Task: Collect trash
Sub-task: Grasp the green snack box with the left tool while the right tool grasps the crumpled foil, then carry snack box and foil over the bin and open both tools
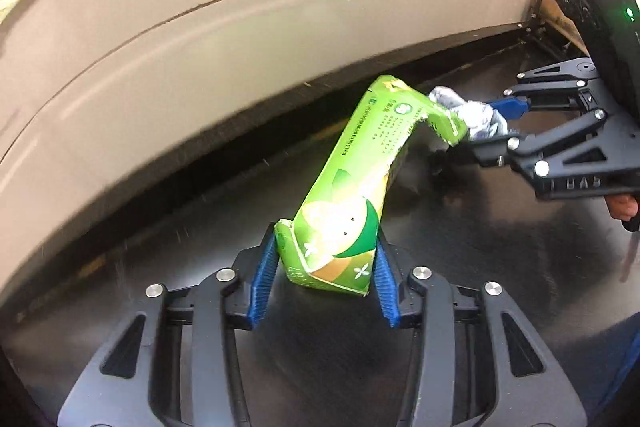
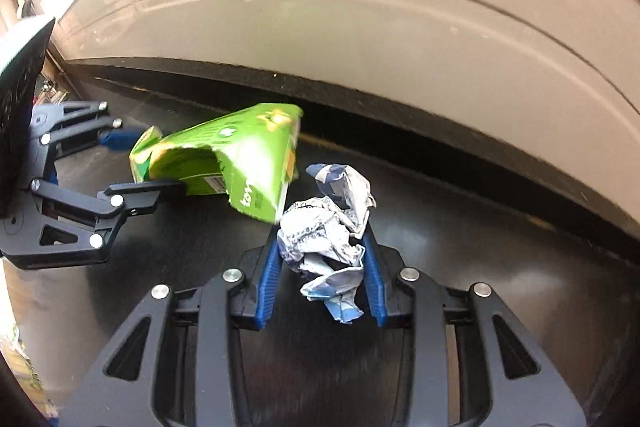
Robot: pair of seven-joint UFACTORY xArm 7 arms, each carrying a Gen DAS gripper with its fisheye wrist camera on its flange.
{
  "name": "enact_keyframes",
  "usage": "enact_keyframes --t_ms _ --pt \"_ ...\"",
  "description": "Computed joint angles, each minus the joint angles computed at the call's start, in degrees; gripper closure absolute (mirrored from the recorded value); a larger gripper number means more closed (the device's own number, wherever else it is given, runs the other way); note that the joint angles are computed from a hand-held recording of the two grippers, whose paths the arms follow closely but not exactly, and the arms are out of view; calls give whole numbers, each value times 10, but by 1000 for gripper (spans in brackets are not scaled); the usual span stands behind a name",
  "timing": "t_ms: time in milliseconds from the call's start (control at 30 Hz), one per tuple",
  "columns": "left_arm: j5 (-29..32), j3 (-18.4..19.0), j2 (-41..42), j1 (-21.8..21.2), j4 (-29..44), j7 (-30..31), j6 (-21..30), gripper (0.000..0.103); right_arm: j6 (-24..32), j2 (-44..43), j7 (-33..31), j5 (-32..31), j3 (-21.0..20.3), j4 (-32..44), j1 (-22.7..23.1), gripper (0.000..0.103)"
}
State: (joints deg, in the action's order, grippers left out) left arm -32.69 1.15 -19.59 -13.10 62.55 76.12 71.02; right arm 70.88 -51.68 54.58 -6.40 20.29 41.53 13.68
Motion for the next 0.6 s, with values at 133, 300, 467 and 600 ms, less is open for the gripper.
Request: enact_keyframes --t_ms 133,300,467,600 --pt "15 27 -70 22 -31 -22 52 61 66 -36 40 21 32 32 11 66" --pt "47 69 -168 56 -69 -61 118 61 141 -56 104 50 92 89 19 66" --pt "93 110 -257 83 -94 -84 182 61 189 -50 166 78 158 143 20 66" --pt "117 134 -302 96 -104 -91 222 61 195 -42 202 90 181 154 21 66"
